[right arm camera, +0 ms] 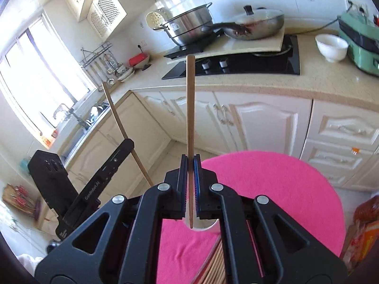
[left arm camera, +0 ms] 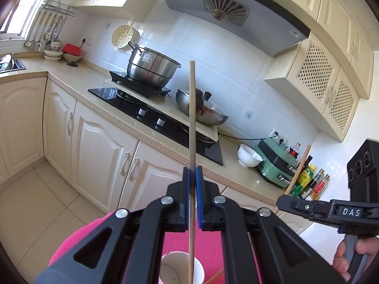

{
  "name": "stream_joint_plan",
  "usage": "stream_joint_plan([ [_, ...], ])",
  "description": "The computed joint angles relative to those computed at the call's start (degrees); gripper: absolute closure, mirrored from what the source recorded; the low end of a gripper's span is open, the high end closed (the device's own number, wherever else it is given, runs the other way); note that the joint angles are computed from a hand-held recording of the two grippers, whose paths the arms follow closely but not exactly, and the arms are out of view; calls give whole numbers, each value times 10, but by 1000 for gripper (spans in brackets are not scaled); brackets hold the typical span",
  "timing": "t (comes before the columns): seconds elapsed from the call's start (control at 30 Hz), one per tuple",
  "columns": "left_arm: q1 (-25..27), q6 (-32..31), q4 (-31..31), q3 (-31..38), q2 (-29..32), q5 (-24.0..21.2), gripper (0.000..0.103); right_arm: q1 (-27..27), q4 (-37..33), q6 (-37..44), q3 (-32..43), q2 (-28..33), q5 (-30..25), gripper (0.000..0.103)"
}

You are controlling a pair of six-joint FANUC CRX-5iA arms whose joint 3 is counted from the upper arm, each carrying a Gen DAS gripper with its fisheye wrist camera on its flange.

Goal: Organize utensils
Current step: 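Lift the left-held chopstick into the pink cup while the right tool inserts its chopstick, then open the left gripper to release its chopstick while the right gripper opens too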

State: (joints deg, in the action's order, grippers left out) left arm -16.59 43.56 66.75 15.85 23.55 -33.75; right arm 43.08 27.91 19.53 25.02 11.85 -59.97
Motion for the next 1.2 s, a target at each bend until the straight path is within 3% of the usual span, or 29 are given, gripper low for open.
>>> stream_joint_plan([
  [0.47, -6, -27, -66, -34, 3, 0, 98, 2, -15, -4, -36, 25, 18, 97],
  [1.1, 30, 26, -160, -51, -19, -87, 97, 30, 0, -31, -41, 42, -13, 97],
  [1.13, 32, 28, -164, -47, -18, -93, 96, 31, 2, -32, -41, 43, -13, 97],
  [1.2, 35, 36, -175, -44, -19, -101, 82, 34, 4, -34, -41, 45, -14, 97],
])
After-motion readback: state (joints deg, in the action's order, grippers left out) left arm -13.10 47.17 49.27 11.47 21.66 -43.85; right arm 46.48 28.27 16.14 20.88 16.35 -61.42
